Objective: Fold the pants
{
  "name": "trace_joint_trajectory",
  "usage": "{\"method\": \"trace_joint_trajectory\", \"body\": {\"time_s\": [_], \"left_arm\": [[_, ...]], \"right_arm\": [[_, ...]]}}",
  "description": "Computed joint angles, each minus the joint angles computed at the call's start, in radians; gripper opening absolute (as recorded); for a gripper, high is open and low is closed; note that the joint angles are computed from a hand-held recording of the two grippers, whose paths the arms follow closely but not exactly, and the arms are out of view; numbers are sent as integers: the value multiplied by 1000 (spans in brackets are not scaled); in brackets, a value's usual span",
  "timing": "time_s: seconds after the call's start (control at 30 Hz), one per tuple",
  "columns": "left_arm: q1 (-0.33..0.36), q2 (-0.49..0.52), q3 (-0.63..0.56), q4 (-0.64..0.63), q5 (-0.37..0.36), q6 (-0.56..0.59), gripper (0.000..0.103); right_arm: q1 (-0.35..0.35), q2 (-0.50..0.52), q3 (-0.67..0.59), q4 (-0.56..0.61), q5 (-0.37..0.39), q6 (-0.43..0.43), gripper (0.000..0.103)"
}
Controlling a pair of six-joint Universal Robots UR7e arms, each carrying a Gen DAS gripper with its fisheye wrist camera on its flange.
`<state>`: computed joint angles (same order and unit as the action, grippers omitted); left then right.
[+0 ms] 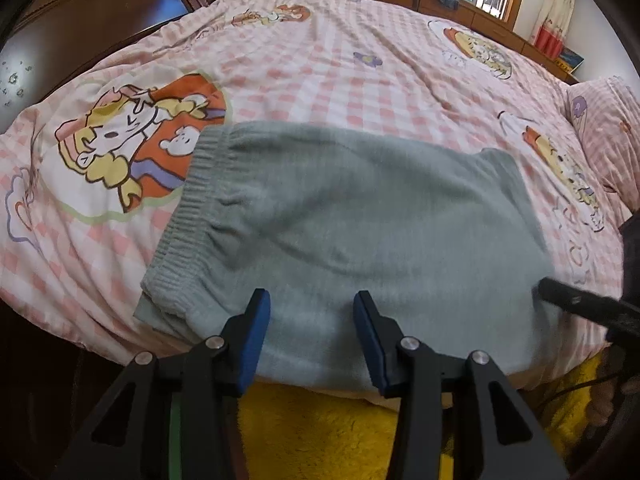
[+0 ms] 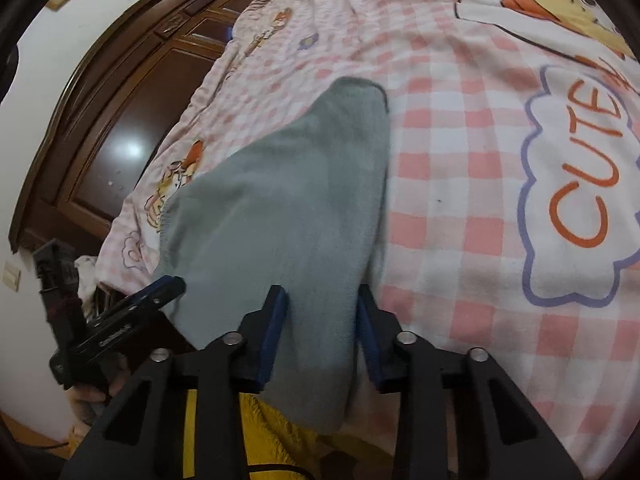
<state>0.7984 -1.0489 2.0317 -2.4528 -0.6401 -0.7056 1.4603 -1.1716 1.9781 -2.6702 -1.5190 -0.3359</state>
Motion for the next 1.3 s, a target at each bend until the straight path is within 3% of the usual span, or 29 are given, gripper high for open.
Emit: {"method": "trace_joint_trajectory", "body": {"time_s": [0.13, 0.3, 0.43, 0.63, 0.87, 1.07, 1.3], "left_arm": [[-9, 21, -14, -39, -1, 41, 45], [-5, 82, -56, -8, -1, 81, 46], [-7, 89, -52, -4, 11, 82, 46], [-26, 57, -14, -68, -42, 87, 46], [-37, 40, 3, -73, -57, 104, 46], [-61, -92, 58, 4, 72, -1, 46], [-33, -215, 98, 137, 154, -125, 47]], "right_arm": [[-9, 6, -2, -10, 13, 11, 35], [-7, -26, 20, -39, 36, 12, 12], [16, -56, 25, -49, 92, -6, 11], [86, -64, 9, -39, 115, -80, 11], [183, -9, -61, 4, 83, -164, 10], [285, 76, -138, 51, 10, -249, 10], [362, 207, -221, 118, -44, -288, 10]]}}
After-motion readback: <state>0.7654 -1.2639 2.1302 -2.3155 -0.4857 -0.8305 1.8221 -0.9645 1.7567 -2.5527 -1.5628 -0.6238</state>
